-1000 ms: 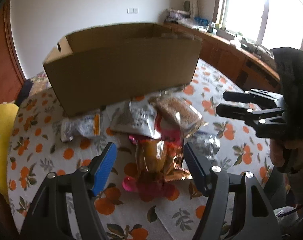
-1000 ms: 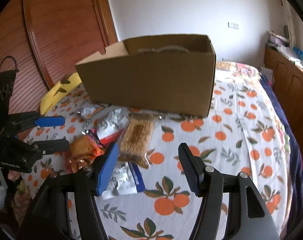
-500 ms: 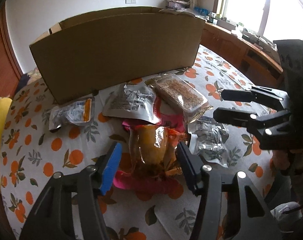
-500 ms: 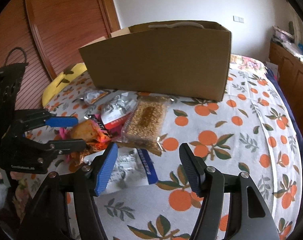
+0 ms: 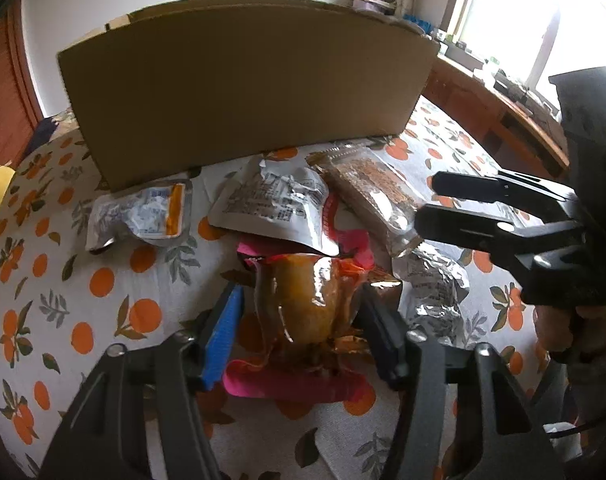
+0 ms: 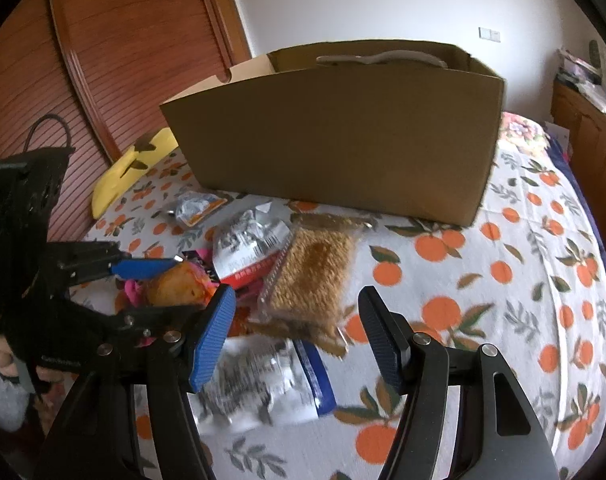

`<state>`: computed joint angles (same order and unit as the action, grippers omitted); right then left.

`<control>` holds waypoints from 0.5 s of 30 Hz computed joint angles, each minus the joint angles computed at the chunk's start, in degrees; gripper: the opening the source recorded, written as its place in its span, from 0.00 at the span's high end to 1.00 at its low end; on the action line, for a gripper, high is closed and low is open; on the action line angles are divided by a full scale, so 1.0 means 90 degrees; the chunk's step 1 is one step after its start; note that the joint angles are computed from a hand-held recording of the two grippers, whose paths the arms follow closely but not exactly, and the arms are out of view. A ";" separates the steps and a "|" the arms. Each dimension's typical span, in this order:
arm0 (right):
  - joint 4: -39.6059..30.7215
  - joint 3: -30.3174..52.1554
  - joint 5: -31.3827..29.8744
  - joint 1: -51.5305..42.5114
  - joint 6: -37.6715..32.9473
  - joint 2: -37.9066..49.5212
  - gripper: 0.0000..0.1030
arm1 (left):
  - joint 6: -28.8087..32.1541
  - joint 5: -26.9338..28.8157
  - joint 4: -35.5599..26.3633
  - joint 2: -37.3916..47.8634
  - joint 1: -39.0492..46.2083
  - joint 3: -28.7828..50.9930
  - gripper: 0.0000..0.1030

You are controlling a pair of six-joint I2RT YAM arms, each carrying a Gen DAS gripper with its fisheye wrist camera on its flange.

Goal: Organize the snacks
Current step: 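Move both open grippers back toward the remaining snack pile, then close the left gripper on the pink-wrapped bread roll while the right gripper grasps the grain tray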

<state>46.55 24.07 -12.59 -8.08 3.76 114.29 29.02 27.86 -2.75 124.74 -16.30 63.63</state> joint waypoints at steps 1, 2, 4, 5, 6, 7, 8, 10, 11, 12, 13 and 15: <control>-0.0085 0.0082 -0.0031 -0.0011 0.0000 0.0021 0.36 | -0.0019 -0.0027 0.0097 -0.0045 0.0010 -0.0072 0.57; -0.0173 0.0215 -0.0022 0.0005 0.0030 0.0083 0.36 | -0.0005 -0.0070 0.0158 -0.0077 0.0039 -0.0129 0.57; -0.0315 0.0407 0.0079 0.0070 0.0066 0.0180 0.36 | 0.0054 -0.0001 0.0110 -0.0084 0.0115 -0.0128 0.57; -0.0402 0.0531 0.0163 0.0104 0.0072 0.0250 0.36 | 0.0060 0.0048 0.0019 -0.0081 0.0174 -0.0093 0.57; -0.0462 0.0608 0.0220 0.0132 0.0069 0.0294 0.36 | 0.0045 0.0076 -0.0048 -0.0079 0.0203 -0.0065 0.57; -0.0545 0.0703 0.0284 0.0166 0.0072 0.0344 0.36 | 0.0040 0.0113 -0.0133 -0.0077 0.0249 -0.0029 0.57; -0.0621 0.0789 0.0334 0.0182 0.0075 0.0397 0.36 | 0.0052 0.0168 -0.0225 -0.0088 0.0326 -0.0002 0.57; -0.0744 0.0936 0.0382 0.0201 0.0079 0.0495 0.36 | 0.0051 0.0236 -0.0315 -0.0102 0.0425 0.0032 0.56; -0.0816 0.1014 0.0395 0.0211 0.0086 0.0543 0.36 | 0.0054 0.0264 -0.0411 -0.0087 0.0488 0.0096 0.55; -0.0882 0.1095 0.0409 0.0218 0.0097 0.0604 0.36 | 0.0033 0.0248 -0.0452 -0.0063 0.0490 0.0141 0.55; -0.0907 0.1137 0.0405 0.0223 0.0100 0.0648 0.36 | 0.0030 0.0233 -0.0495 -0.0046 0.0514 0.0177 0.54; -0.0968 0.1213 0.0434 0.0244 0.0068 0.0749 0.36 | 0.0033 0.0268 -0.0648 0.0017 0.0570 0.0304 0.52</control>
